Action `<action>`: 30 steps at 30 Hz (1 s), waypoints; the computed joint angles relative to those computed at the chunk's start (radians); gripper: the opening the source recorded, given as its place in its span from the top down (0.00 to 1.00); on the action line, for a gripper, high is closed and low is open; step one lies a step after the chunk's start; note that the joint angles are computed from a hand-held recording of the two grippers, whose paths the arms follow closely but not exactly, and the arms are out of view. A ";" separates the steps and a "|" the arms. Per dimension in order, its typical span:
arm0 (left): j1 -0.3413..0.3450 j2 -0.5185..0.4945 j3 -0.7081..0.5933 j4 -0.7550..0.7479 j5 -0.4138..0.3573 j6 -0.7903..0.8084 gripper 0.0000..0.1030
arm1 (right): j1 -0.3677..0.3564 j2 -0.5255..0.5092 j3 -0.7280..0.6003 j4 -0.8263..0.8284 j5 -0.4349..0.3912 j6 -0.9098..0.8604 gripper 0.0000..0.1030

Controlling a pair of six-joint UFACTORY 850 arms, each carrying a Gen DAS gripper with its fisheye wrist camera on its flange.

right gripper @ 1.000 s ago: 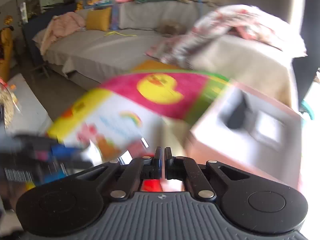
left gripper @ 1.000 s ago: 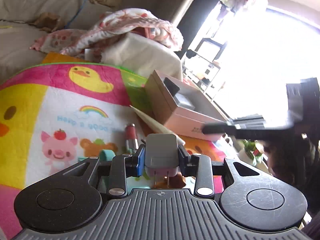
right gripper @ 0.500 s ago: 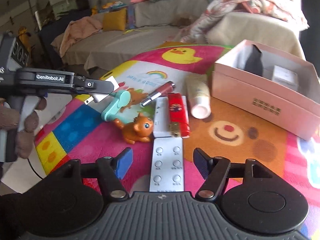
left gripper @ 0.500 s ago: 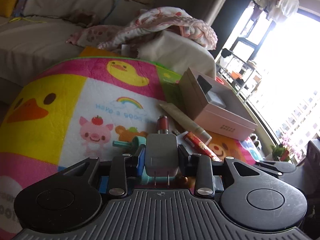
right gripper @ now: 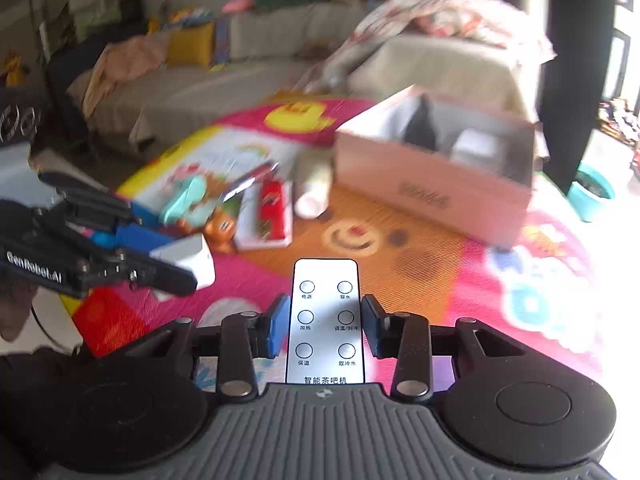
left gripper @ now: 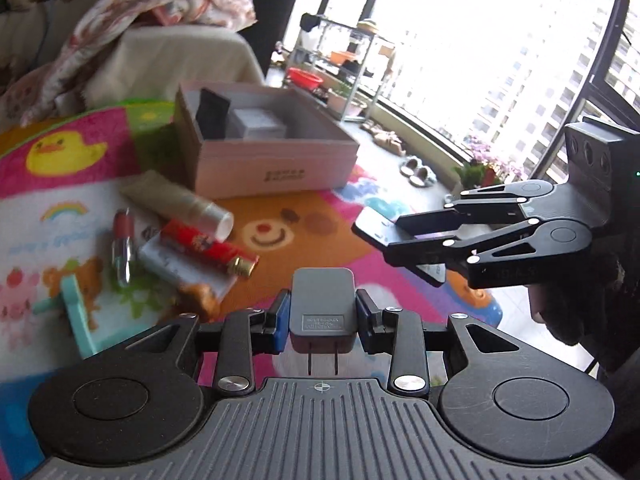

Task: Organize rigid objects

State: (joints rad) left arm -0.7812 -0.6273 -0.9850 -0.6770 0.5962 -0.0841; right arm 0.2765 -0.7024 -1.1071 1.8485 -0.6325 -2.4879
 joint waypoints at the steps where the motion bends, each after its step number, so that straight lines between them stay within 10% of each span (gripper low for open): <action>1: 0.007 0.005 -0.020 -0.032 0.002 0.065 0.64 | -0.017 0.015 0.005 0.022 -0.022 -0.009 0.63; 7: 0.089 -0.004 -0.170 -0.110 0.130 0.288 0.64 | -0.039 0.064 -0.030 0.291 -0.125 -0.144 0.63; 17: 0.239 -0.194 -0.456 -0.096 -0.081 0.217 0.64 | 0.029 -0.124 -0.360 0.407 -0.002 -0.081 0.62; 20: 0.263 -0.245 -0.475 -0.104 -0.116 0.179 0.64 | 0.046 -0.170 -0.398 0.441 0.076 -0.066 0.47; 30: 0.160 -0.047 -0.070 -0.159 0.232 0.084 0.65 | 0.029 -0.169 -0.220 0.595 0.039 -0.314 0.35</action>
State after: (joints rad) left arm -0.6215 -0.6748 -1.0545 -0.8363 0.8284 0.0002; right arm 0.3058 -0.8713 -1.3271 2.4431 -0.5936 -2.8014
